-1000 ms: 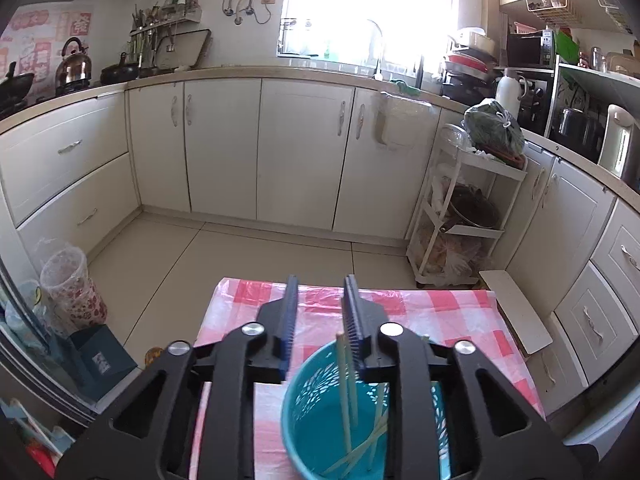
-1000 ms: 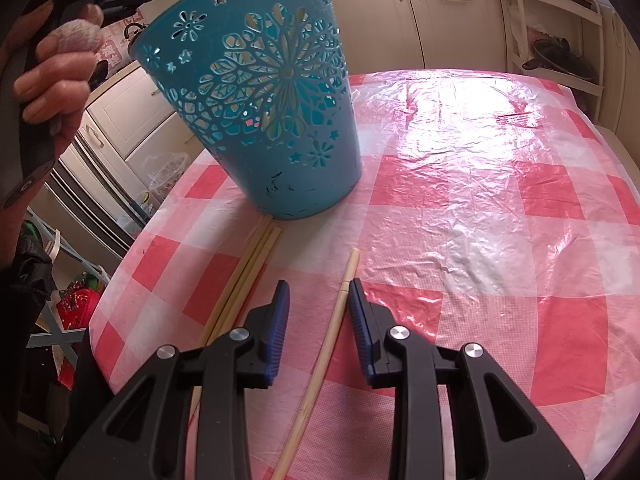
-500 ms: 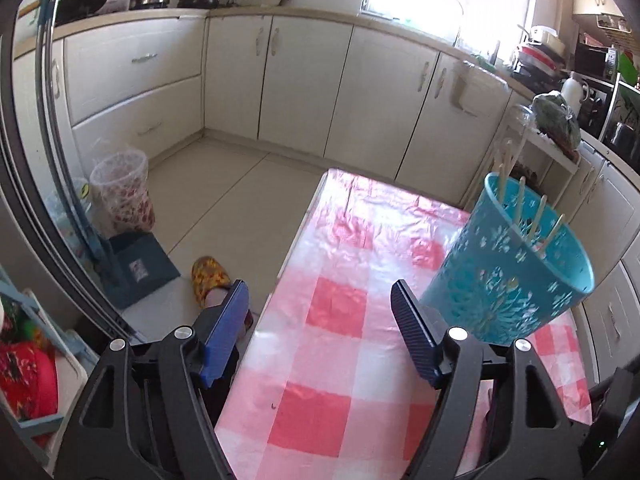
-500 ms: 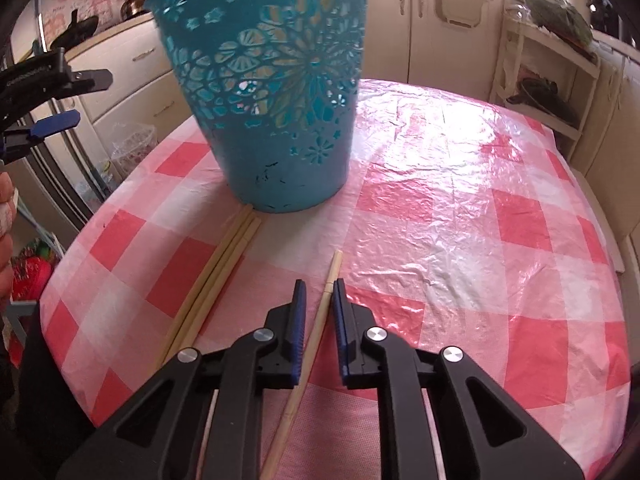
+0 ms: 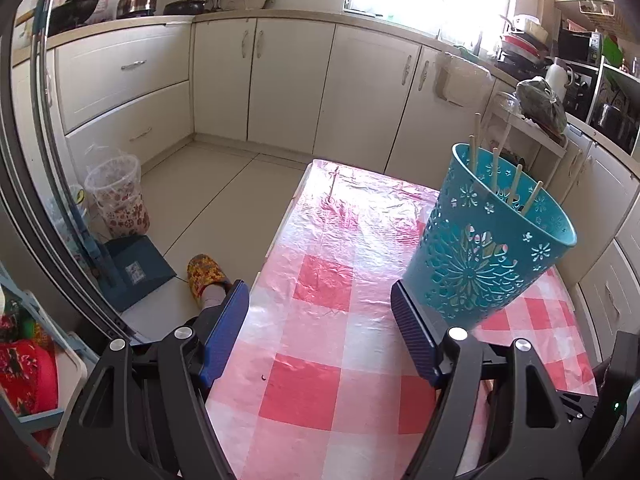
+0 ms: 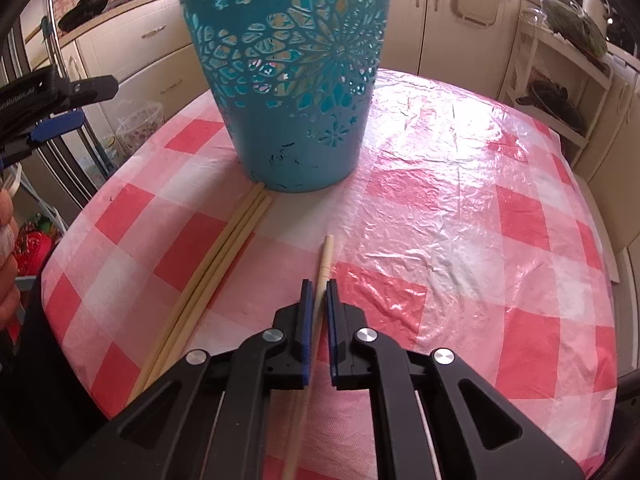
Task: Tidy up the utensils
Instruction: 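Close the right tool on a wooden stick beside the basket, then raise the stick with the right tool and drop it into the basket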
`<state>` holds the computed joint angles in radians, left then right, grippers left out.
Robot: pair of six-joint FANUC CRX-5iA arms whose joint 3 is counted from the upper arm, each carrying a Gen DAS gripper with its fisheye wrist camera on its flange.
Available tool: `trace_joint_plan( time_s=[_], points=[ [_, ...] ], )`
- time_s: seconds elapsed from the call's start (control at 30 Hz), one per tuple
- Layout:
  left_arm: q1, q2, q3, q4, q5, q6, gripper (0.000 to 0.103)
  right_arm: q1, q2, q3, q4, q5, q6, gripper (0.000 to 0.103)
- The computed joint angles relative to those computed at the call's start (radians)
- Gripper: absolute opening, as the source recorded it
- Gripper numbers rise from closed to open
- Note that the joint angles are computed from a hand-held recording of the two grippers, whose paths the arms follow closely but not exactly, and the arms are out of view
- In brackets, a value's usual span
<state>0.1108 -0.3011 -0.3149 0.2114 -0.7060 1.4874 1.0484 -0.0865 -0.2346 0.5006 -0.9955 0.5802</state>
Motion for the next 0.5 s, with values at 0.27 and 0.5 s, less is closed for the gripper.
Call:
trace_joint_plan(
  time_s=[0.27,0.5],
  points=[
    [-0.03,-0.009,0.014,-0.039,-0.026,0.028,0.071,-0.05,-0.122,-0.066,-0.148,0.131,-0.028,0.006],
    [-0.03,-0.014,0.015,-0.046,-0.041,0.035,0.071,-0.066,-0.218,-0.122,-0.185,0.241,-0.065,0.006]
  ],
)
